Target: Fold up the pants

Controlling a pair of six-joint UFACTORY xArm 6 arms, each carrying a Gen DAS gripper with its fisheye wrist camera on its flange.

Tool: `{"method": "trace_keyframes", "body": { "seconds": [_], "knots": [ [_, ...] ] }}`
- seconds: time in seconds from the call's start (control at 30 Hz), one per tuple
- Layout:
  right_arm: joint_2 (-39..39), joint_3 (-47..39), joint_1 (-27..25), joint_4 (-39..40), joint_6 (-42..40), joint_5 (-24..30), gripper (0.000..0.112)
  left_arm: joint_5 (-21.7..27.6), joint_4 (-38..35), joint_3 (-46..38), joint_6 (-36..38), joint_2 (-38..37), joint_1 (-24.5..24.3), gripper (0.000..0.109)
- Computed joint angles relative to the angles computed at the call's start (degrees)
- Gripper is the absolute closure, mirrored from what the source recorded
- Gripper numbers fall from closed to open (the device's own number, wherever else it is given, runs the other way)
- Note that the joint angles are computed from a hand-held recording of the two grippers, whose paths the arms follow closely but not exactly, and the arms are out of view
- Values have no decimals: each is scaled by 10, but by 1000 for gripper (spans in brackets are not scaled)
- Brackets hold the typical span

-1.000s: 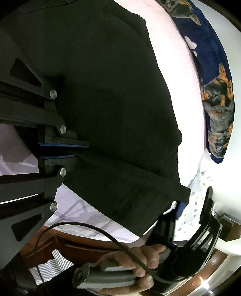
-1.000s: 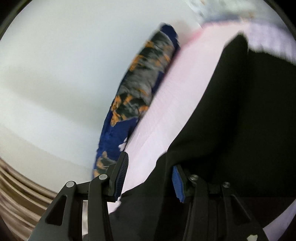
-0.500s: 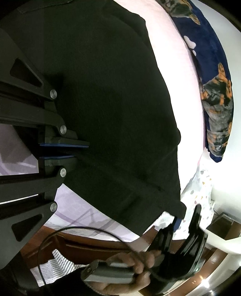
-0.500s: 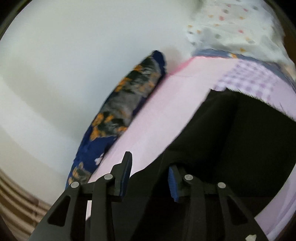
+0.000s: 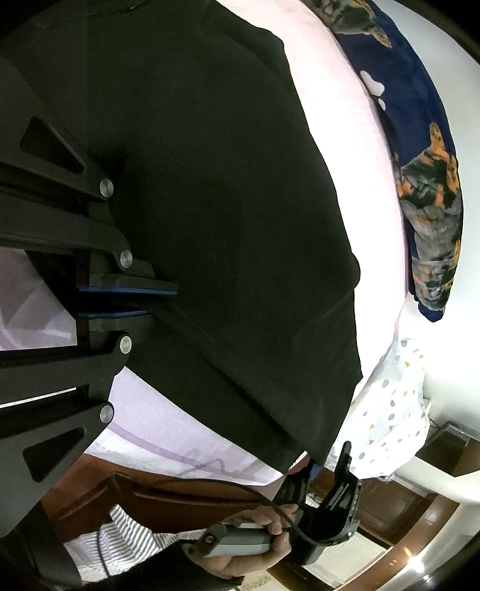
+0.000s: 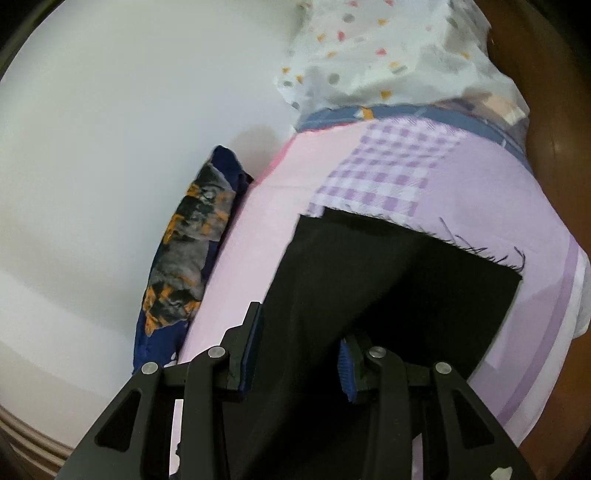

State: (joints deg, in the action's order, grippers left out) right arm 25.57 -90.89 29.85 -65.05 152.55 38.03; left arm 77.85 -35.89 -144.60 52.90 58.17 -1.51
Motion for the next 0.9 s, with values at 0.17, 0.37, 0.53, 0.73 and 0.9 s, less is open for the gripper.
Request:
{"method": "trace_keyframes", "body": {
  "seconds": [0.17, 0.37, 0.53, 0.73, 0.9],
  "knots": [
    [-42, 72, -14, -15, 62, -26, 90, -36, 15, 60, 21, -36, -8, 99],
    [-77, 117, -23, 30, 7, -34, 102, -101, 35, 154, 56, -92, -21, 99],
    [-90, 117, -16, 71, -69, -5, 108, -153, 48, 221, 87, -131, -31, 99],
    [-91, 82, 18, 130, -179, 95, 109, -180, 46, 272, 139, -165, -34, 100],
    [-102, 109, 23, 144, -158, 97, 109, -171, 37, 282, 180, -177, -30, 100]
  ]
}}
